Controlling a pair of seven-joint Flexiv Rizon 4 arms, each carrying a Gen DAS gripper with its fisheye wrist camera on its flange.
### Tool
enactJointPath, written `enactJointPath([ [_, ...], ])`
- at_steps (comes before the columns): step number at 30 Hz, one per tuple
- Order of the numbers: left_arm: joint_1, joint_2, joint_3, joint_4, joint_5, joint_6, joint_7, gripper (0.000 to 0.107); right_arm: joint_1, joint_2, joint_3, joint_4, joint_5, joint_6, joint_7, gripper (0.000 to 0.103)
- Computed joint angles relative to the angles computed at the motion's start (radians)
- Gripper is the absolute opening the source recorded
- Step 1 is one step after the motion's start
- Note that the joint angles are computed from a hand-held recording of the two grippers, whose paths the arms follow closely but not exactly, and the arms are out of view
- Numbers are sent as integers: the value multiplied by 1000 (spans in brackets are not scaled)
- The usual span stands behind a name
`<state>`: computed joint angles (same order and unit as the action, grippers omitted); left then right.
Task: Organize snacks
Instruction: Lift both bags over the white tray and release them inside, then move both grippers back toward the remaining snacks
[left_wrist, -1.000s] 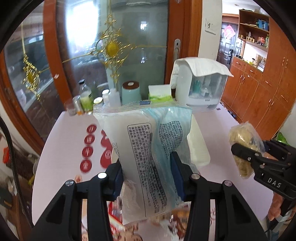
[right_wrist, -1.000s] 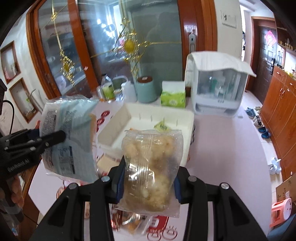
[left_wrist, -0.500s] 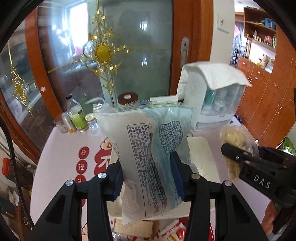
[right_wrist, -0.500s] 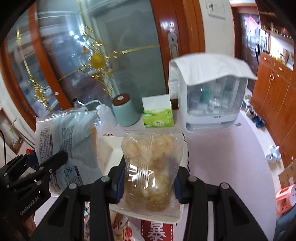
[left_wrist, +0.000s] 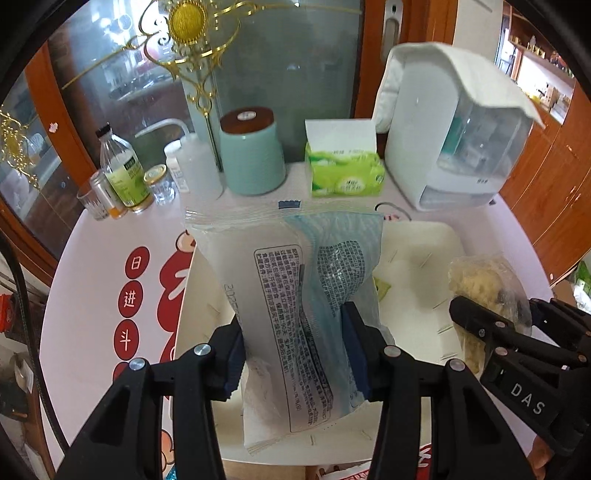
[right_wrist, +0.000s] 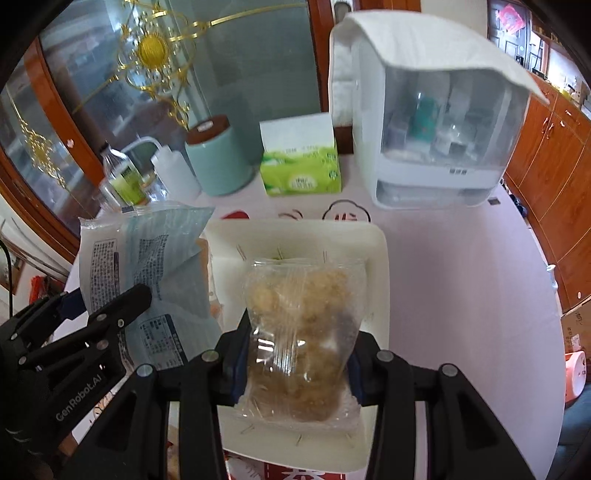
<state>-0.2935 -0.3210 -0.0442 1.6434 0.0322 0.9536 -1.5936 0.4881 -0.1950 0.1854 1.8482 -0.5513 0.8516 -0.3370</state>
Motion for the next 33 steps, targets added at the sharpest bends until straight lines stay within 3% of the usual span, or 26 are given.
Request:
enactJointPath([
  [4, 1, -14, 4, -8, 12, -9, -1, 50, 0, -14, 1, -4, 17, 4, -14, 44],
  [6, 3, -13, 4, -6, 9, -6, 4, 74, 0, -20, 2, -6, 27, 8, -23, 44],
  [7, -5, -11, 14, -8, 27, -1, -16, 93, 0, -23, 2, -9, 34, 8, -27, 44],
  [8, -9, -9, 23, -7, 45, 12, -33, 97, 1, -25, 1, -10, 39, 6, -23, 45],
  [16, 2, 19, 16, 19, 44, 20, -27, 97, -4, -5, -8, 25, 26, 65, 56, 58],
  [33, 17, 153, 2, 129, 45, 34, -32, 97, 4, 61, 28, 63, 15, 56, 92, 59],
])
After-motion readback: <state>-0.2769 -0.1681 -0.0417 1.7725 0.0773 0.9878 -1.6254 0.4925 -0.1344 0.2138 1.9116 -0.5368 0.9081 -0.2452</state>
